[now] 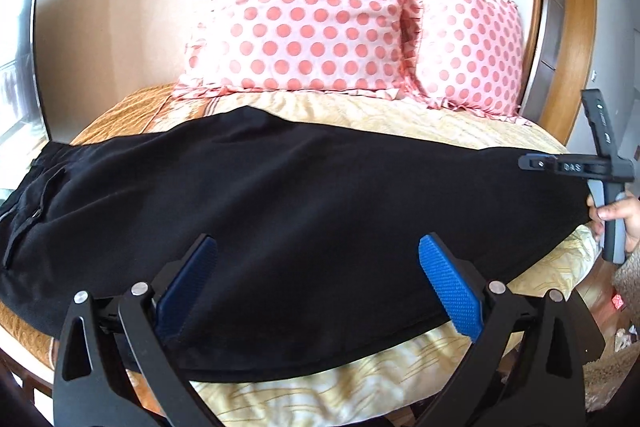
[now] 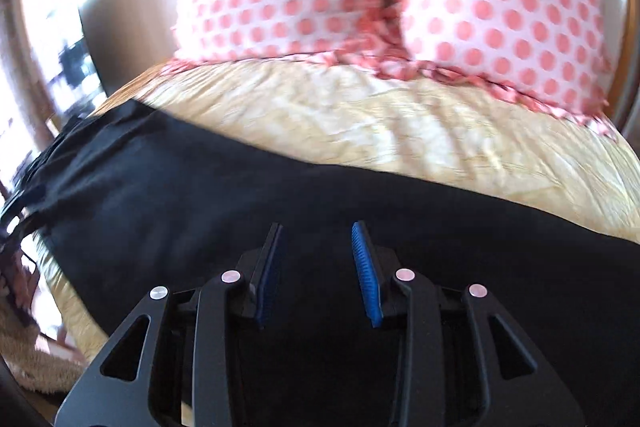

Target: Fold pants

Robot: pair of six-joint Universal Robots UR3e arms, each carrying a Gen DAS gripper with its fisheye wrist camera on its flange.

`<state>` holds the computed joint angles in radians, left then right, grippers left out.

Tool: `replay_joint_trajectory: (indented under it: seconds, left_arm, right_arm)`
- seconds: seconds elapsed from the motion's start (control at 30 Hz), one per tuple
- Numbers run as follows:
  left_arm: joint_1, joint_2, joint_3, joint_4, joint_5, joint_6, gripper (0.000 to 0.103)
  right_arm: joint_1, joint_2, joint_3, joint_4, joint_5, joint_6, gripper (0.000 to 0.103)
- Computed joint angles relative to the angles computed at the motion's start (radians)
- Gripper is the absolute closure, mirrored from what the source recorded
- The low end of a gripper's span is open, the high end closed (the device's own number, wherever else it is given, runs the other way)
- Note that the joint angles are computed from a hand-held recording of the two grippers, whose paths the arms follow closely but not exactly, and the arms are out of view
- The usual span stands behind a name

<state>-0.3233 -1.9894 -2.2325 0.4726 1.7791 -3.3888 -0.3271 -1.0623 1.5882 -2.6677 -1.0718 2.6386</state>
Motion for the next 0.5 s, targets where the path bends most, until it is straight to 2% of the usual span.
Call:
replay_joint_trajectory:
  seconds: [0.07,0.13,0.23,0.37,0.5]
  left_arm:
    - [-0.039,-0.037,0.079,-0.045,0.006,0.012,0.002]
    - [-0.075,-0.070,0.146,-0.093,0.014,0.026,0.002]
    - [-0.106,-0.110,0.209,-0.123,-0.004,0.047,0.002]
    - [-0.126,-0.153,0.281,-0.173,-0.033,0.058,0.002]
    - [-0.121,-0.182,0.320,-0.222,-0.067,0.037,0.002]
  right_arm:
    - [-0.010,0.059,-0.114,0.036,-0.083,0.039,0.067]
    - [-0.031,0.100,-0.189,0.010,-0.166,0.064,0.067]
    - [-0.120,0.149,-0.300,0.027,-0.212,0.133,0.067]
    - [-0.278,0.205,-0.416,0.079,-0.206,0.213,0.067]
    - [-0.388,0.306,-0.604,0.233,-0.142,0.277,0.067]
